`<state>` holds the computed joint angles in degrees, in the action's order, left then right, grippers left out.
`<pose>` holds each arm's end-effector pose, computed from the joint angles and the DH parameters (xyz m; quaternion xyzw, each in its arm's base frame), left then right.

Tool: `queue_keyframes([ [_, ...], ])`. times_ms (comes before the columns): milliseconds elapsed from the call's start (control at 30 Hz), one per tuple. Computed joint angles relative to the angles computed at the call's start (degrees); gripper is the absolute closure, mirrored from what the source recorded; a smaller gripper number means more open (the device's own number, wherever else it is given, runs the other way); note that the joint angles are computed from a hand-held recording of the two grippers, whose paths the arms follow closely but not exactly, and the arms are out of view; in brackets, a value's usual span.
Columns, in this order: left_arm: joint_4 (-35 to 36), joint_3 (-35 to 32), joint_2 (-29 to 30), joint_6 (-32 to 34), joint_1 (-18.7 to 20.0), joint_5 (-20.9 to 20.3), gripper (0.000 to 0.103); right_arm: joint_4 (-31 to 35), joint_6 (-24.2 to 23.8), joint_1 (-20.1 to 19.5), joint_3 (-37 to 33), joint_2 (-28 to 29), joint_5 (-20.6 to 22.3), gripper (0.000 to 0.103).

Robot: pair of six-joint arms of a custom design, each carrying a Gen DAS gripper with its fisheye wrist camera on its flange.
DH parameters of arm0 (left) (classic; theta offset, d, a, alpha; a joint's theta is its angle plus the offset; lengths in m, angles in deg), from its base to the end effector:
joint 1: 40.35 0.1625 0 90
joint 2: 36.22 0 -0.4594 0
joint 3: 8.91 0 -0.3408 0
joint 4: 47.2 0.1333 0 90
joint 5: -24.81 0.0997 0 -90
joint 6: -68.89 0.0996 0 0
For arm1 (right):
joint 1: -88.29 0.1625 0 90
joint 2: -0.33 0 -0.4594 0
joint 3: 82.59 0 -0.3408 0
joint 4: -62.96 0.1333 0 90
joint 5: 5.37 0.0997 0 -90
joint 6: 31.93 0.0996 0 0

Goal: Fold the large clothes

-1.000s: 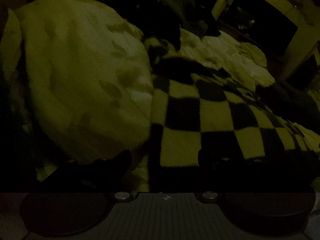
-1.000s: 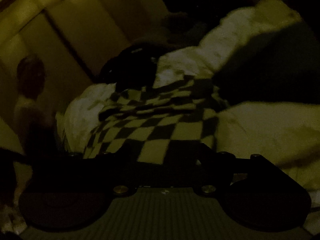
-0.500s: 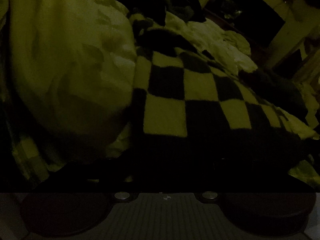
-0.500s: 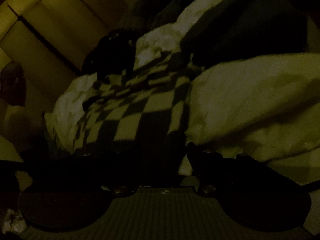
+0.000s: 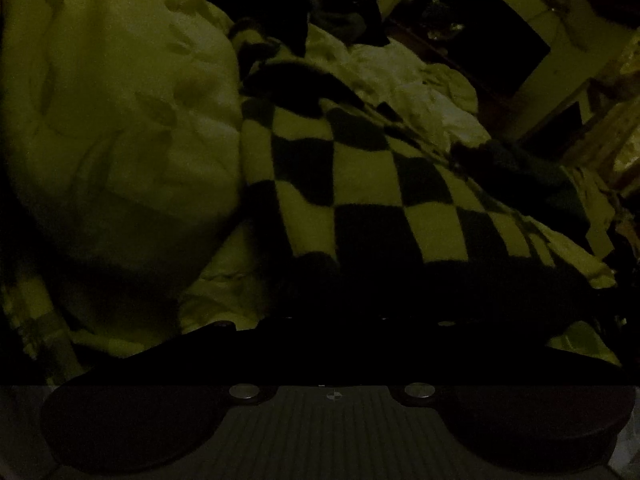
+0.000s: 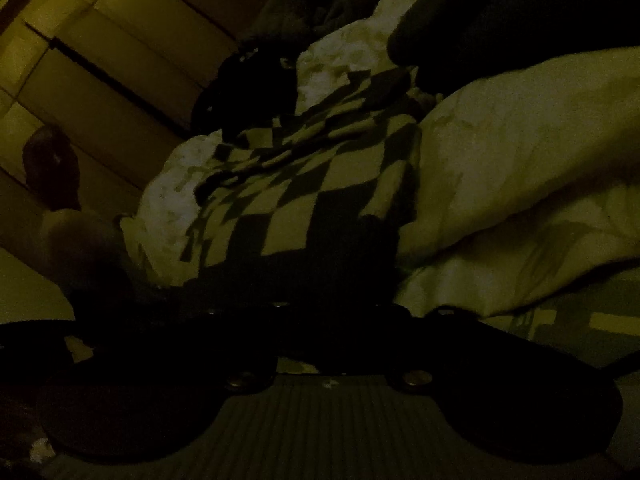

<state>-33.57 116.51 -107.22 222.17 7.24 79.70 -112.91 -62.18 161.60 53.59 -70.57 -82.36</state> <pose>-0.0521 -0.3396 0.2069 0.0709 0.9351 -0.3175 0.1409 0.0285 -0.4473 0.2313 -0.1355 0.9683 -0.2073 0.0315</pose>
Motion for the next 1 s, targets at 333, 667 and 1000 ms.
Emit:
queue_keyframes([
  [333, -3.26, -3.3, -6.11, 3.43, 3.9, 6.2, 0.03, 6.69, 3.75, -2.31, -4.1, 0.55, 11.63, 0.09],
  [667, -1.16, -25.94, 2.25, 16.24, 9.41, -0.41, 0.032, 0.92, 14.29, 5.63, -23.0, 11.54, 15.05, 0.091],
  [1000, 10.75, -55.25, 23.47, 20.39, 17.63, -9.32, 0.031, -8.34, 19.9, 13.1, -44.46, 30.92, -7.26, 0.092],
])
